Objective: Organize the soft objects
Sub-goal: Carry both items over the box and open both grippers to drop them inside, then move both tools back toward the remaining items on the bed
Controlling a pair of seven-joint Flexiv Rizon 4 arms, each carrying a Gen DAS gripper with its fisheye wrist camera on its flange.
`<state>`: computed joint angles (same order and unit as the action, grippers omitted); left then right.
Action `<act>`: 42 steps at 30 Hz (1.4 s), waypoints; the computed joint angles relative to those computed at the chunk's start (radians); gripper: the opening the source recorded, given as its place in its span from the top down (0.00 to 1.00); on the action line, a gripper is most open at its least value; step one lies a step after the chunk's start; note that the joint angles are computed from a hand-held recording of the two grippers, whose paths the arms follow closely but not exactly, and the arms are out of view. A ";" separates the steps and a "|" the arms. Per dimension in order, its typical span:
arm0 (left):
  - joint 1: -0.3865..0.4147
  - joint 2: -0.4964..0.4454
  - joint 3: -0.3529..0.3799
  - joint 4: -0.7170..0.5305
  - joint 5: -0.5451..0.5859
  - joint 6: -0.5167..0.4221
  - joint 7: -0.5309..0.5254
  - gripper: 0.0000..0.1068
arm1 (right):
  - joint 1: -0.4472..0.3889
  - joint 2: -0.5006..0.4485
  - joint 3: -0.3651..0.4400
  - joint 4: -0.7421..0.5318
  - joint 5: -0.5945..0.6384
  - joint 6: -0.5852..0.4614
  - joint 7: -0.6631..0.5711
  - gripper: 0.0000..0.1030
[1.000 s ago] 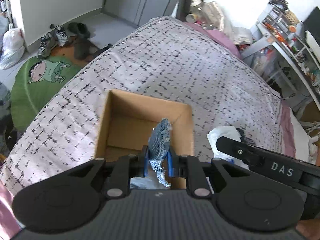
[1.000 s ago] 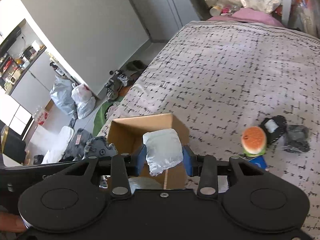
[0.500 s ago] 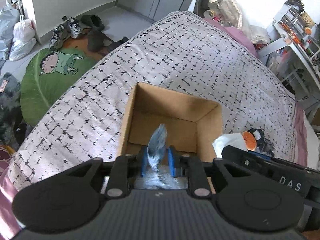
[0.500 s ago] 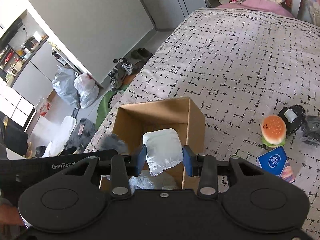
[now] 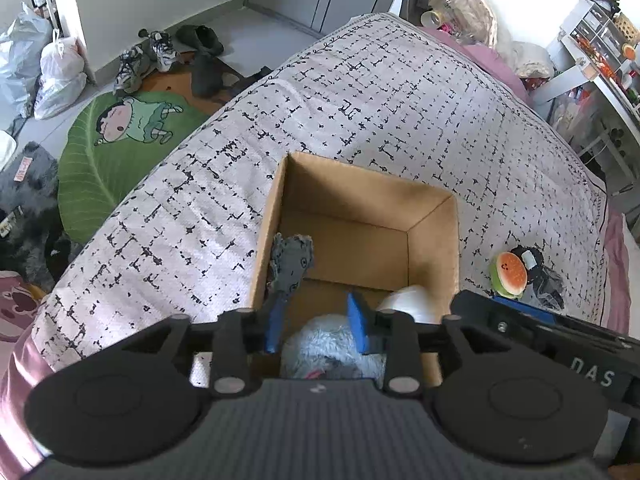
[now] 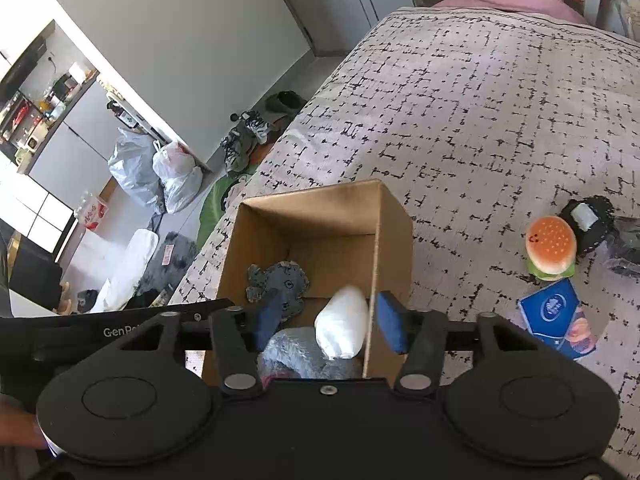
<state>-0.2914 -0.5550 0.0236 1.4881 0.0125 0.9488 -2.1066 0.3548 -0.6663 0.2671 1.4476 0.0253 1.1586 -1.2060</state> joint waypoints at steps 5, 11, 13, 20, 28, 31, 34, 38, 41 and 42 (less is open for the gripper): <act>-0.019 -0.001 0.008 -0.010 0.030 0.016 -0.022 0.38 | -0.005 0.041 -0.026 0.069 -0.009 0.048 0.016 0.23; -0.047 -0.009 0.013 -0.021 0.056 0.053 -0.039 0.34 | -0.018 0.093 -0.059 0.175 -0.056 0.116 0.027 0.11; -0.056 -0.014 0.013 -0.028 0.060 0.065 -0.048 0.30 | -0.017 0.108 -0.076 0.212 -0.076 0.147 0.040 0.07; -0.044 -0.031 -0.046 -0.005 -0.034 0.165 -0.020 0.28 | -0.063 0.141 -0.074 0.300 -0.106 0.243 0.031 0.00; -0.117 -0.069 -0.004 -0.097 0.016 0.108 -0.037 0.28 | -0.106 0.162 -0.083 0.348 -0.143 0.278 0.002 0.00; -0.128 -0.089 -0.008 -0.131 0.015 0.088 -0.044 0.28 | -0.155 0.163 -0.044 0.343 -0.122 0.264 -0.034 0.00; -0.143 -0.111 -0.007 -0.172 0.024 0.063 -0.045 0.28 | -0.163 0.168 -0.055 0.348 -0.117 0.266 -0.036 0.00; -0.157 -0.141 -0.012 -0.220 0.029 0.038 -0.039 0.28 | -0.204 0.166 -0.030 0.348 -0.085 0.278 -0.069 0.00; -0.172 -0.169 -0.009 -0.274 0.036 -0.012 -0.033 0.28 | -0.256 0.152 0.017 0.325 -0.027 0.264 -0.086 0.00; -0.177 -0.180 -0.009 -0.296 0.037 -0.030 -0.031 0.28 | -0.267 0.148 0.026 0.320 -0.010 0.265 -0.089 0.00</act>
<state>-0.4682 -0.7348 0.0142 1.1925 0.0500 0.9185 -2.1374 0.0882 -0.5178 0.2929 1.7673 0.0155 1.4232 -1.2954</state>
